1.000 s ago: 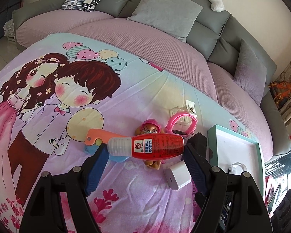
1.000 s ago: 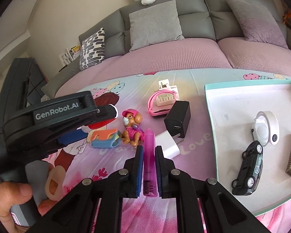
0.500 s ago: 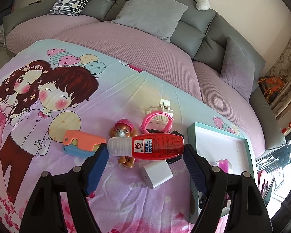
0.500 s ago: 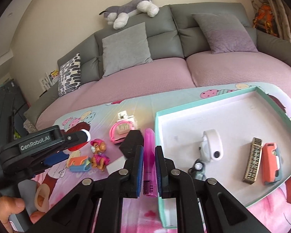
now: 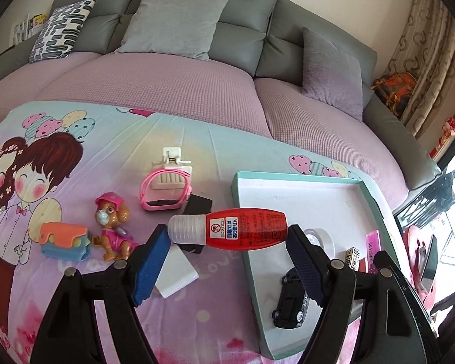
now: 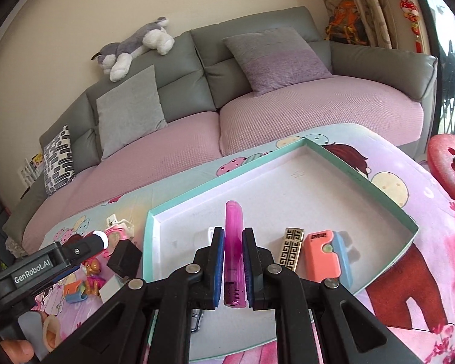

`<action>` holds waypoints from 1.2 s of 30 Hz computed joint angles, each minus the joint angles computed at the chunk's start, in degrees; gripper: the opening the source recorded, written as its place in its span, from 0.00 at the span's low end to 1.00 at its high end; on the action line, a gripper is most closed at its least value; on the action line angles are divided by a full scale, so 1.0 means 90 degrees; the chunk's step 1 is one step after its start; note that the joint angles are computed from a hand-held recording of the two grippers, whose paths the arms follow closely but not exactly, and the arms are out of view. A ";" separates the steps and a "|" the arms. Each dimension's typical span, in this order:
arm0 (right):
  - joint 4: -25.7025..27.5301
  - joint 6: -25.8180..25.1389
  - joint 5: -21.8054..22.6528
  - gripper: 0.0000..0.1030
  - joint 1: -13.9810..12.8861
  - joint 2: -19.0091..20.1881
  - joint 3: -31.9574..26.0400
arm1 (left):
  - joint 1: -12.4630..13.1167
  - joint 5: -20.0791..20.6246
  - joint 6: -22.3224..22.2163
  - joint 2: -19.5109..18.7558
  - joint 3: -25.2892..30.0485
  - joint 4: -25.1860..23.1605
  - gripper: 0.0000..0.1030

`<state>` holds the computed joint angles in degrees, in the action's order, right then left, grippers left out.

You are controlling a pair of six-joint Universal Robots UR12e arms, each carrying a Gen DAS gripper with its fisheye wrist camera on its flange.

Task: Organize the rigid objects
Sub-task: 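Carry the glue bottle and pink lighter over the white tray with both tools, then lower and open both tools to release the glue bottle and lighter in the tray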

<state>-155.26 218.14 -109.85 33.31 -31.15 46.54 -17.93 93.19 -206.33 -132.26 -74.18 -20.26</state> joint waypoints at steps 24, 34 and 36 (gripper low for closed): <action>0.0425 0.0144 -0.0086 0.13 -0.0059 -0.0008 0.0074 | -0.0252 -0.0249 0.0805 -0.0595 0.0759 -0.0372 0.77; 0.0554 0.0076 -0.0009 0.13 -0.0065 0.0024 0.0006 | -0.0279 -0.0135 0.0913 -0.0639 0.0851 -0.0409 0.77; 0.0571 0.0073 0.0004 0.13 -0.0066 0.0029 -0.0002 | -0.0276 -0.0101 0.0911 -0.0627 0.0838 -0.0411 0.77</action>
<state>-150.12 218.80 -109.82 32.72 -30.88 46.52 -20.41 92.28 -198.13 -137.90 -66.64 -23.96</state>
